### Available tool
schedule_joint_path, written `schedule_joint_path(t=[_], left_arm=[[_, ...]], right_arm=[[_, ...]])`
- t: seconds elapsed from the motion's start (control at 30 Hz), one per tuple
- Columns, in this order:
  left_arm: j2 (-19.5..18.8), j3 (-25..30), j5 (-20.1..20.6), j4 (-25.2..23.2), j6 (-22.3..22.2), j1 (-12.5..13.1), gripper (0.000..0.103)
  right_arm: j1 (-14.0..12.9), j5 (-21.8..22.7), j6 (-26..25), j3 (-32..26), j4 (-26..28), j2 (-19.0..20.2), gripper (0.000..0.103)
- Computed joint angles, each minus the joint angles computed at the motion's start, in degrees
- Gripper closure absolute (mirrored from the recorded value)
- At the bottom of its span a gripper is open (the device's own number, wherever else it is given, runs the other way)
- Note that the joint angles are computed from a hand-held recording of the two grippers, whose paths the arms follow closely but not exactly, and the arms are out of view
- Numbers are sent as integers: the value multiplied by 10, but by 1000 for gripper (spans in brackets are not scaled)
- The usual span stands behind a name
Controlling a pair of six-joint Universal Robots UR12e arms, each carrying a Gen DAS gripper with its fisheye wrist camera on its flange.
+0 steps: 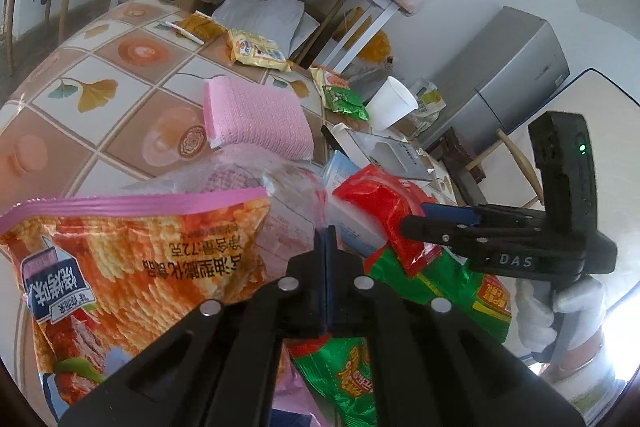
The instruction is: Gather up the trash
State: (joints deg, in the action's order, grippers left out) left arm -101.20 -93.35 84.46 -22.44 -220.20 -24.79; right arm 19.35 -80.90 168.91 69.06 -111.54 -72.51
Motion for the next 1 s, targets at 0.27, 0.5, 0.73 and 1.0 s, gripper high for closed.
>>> schedule_joint_path(t=[0.27, 0.5, 0.73, 1.0], left_arm=[[0, -5, -8, 0, -8, 3, 103], [1, -7, -5, 18, 5, 2, 103], [8, -18, 4, 68, 17, 0, 103], [19, -37, 32, 165, 31, -9, 103]], right_arm=[[4, 8, 9, -12, -4, 10, 41], [15, -17, 6, -27, 12, 26, 70], [16, -9, 14, -2, -60, 11, 98], [9, 20, 38, 35, -170, -20, 98]])
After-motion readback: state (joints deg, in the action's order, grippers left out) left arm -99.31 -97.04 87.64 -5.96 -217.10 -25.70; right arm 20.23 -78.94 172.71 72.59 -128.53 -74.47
